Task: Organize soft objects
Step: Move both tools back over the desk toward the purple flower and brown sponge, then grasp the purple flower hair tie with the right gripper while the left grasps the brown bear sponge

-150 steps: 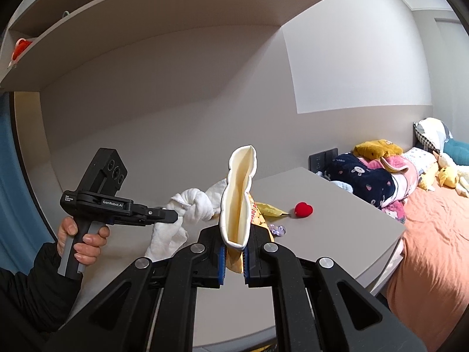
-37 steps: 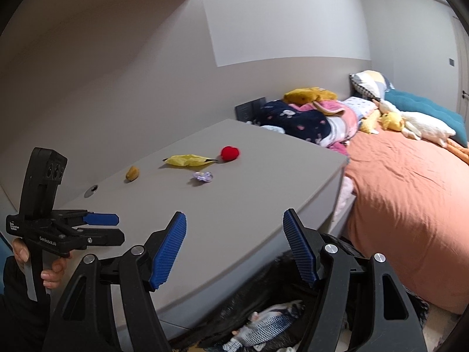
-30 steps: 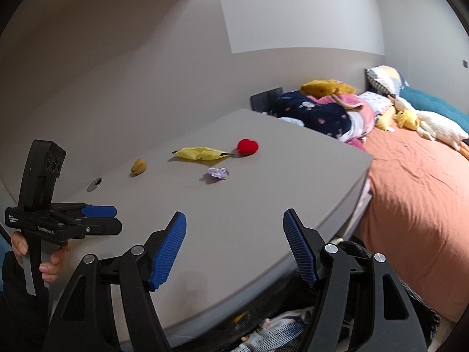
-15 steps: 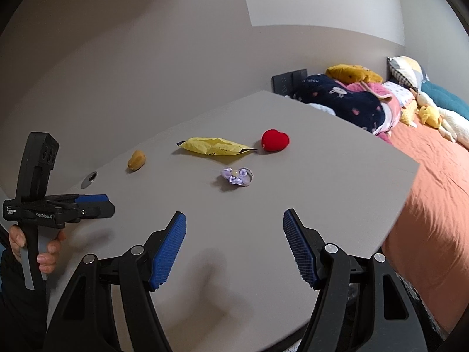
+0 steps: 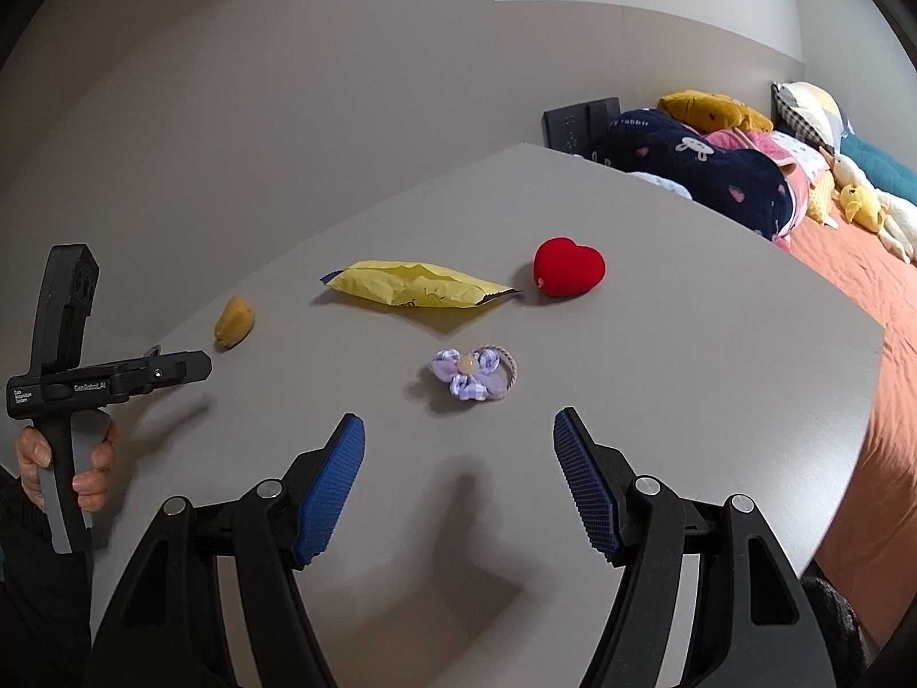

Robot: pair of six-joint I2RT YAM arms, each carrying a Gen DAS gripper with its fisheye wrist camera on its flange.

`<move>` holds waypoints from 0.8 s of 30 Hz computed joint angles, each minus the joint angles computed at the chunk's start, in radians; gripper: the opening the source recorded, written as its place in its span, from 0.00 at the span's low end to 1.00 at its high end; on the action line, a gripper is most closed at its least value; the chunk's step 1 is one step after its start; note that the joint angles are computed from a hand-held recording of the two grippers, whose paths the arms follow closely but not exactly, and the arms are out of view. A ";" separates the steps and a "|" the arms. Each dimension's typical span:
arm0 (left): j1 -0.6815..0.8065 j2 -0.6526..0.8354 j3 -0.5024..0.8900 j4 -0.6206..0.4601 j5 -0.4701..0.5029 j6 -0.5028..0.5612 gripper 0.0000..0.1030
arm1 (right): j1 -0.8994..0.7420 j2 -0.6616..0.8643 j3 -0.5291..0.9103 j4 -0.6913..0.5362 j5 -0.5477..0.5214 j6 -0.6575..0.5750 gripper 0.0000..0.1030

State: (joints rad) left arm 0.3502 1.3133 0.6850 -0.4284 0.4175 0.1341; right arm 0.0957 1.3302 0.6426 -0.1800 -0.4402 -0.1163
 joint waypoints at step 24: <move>-0.009 0.206 0.137 0.071 -0.090 0.089 0.59 | 0.153 0.265 0.176 0.014 0.163 0.035 0.32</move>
